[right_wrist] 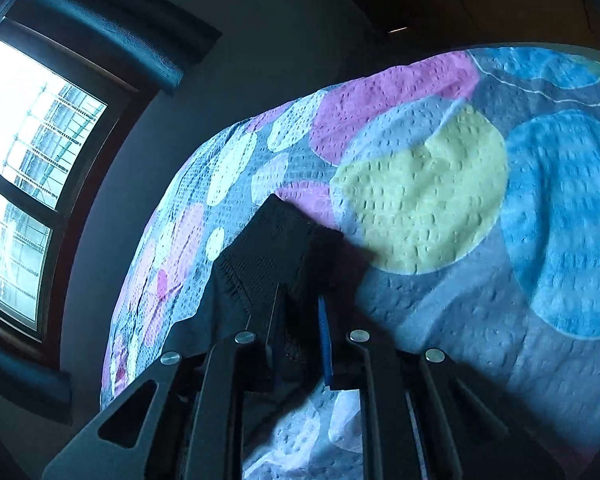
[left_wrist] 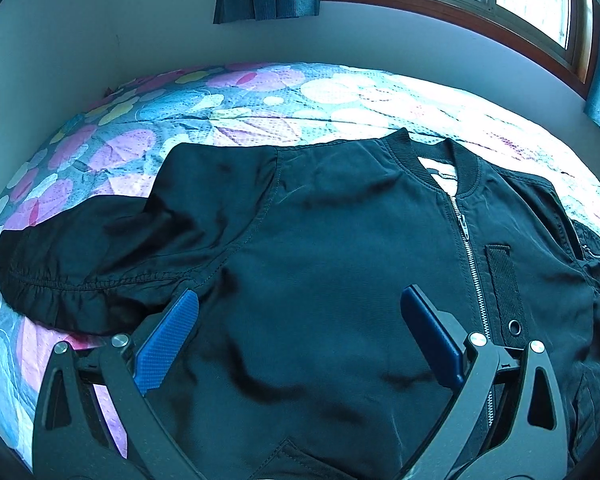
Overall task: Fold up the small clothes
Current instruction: 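Grasp the ribbed sleeve cuff with the right gripper and lift it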
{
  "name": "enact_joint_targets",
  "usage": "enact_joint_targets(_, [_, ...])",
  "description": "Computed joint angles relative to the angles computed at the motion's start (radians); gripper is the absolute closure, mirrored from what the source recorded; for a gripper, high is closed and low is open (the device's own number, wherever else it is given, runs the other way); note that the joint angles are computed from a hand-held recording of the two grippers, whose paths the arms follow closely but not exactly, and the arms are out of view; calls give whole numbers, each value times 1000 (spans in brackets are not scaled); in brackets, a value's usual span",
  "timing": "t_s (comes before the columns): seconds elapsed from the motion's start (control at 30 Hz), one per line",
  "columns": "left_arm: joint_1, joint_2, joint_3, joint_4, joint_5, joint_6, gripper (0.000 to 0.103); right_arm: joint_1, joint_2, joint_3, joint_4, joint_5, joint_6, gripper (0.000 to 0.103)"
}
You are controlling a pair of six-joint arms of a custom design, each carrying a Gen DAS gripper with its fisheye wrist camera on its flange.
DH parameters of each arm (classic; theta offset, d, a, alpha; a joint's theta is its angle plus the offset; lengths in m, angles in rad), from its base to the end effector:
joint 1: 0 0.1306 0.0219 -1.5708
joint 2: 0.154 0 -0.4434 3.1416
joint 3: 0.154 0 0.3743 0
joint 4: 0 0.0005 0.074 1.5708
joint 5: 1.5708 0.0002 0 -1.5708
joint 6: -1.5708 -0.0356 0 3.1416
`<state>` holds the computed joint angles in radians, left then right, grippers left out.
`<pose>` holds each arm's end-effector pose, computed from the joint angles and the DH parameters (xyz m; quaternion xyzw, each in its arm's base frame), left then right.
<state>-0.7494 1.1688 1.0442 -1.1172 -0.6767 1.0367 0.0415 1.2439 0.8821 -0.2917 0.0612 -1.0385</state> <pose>0.2470 -0.2001 0.4176 -0.1870 0.9132 0.0850 0.3519 0.3823 0.0132 0.3682 0.4404 0.7807 0.2040 0.3937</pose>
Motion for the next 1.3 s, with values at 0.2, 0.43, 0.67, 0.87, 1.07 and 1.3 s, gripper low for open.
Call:
enact_joint_targets(0.2, [5,-18,-10,-24,-11,11,2,74,-59,44,-17,102,72,89])
enact_joint_targets(0.43, [14,-45,-18,-32,-16,10,2,241,-91,147,15,170,199,89])
enact_joint_targets(0.67, [29,-78,-31,-43,-12,18,2,467,-12,301,52,183,364,89])
enact_joint_targets(0.87, [45,-111,-42,-50,-13,18,2,637,130,436,28,158,466,90])
enact_joint_targets(1.07, [59,-146,-54,-65,-16,16,2,749,290,552,-32,111,502,90])
enact_joint_targets(1.3, [77,-167,-68,-73,-10,12,2,824,445,677,-154,38,540,90])
